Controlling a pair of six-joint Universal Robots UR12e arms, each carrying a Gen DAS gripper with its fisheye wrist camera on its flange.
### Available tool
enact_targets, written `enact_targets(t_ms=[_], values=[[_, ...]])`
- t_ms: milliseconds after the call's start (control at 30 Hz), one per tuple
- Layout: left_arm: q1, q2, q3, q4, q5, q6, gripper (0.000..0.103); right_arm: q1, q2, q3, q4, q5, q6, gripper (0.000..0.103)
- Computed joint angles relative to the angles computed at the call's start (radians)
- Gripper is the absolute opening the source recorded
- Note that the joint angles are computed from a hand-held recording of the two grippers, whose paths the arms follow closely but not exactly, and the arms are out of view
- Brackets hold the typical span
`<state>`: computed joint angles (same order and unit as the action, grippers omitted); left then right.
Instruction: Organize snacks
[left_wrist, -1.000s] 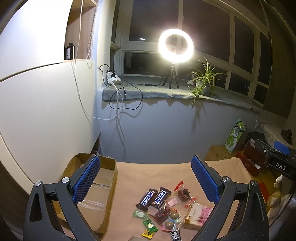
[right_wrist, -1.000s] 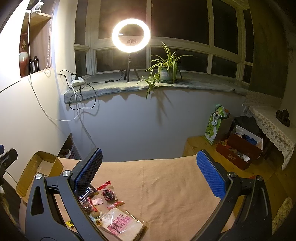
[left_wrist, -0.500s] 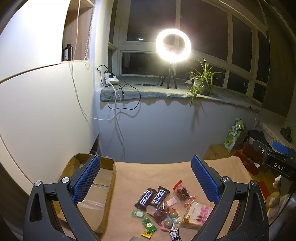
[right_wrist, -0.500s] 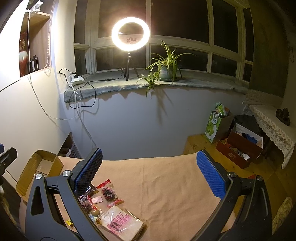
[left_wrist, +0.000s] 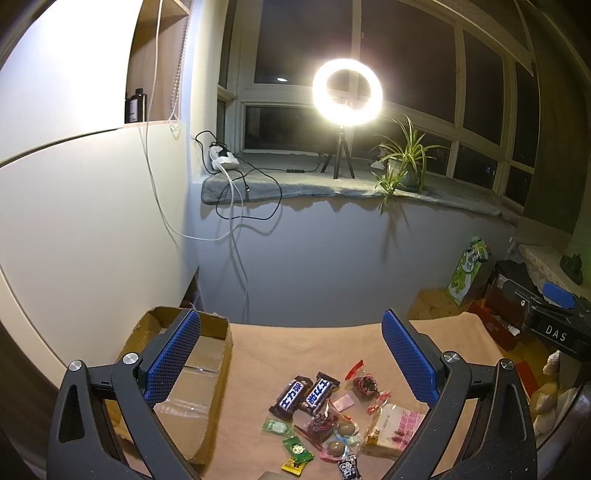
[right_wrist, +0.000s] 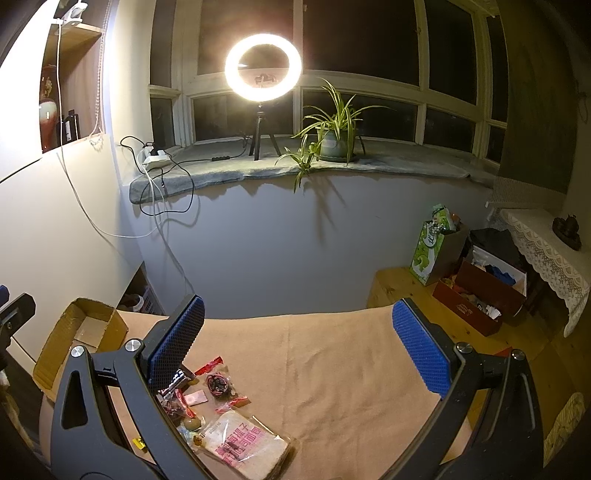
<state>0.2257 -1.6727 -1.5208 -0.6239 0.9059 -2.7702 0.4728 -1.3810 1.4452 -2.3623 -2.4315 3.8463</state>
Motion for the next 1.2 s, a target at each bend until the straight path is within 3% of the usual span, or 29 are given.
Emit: enact_targets(t_ms=[867,1067,1200], values=[[0.001,0.001,0.0,-0.02,-0.027,0.021,0.098,0.005,0.009,-0.018,-0.016,-0.016,-0.031,0.103],[-0.004,-0.003,0.009,-0.087,-0.045,0.072,0.098,0.006,0.001,-0.018,0.017,-0.015,-0.013,0.103],[-0.014,-0.013,0.028,-0.226,-0.054,0.162,0.094,-0.006,-0.015,-0.007,0.072,0.025,0.013,0.103]])
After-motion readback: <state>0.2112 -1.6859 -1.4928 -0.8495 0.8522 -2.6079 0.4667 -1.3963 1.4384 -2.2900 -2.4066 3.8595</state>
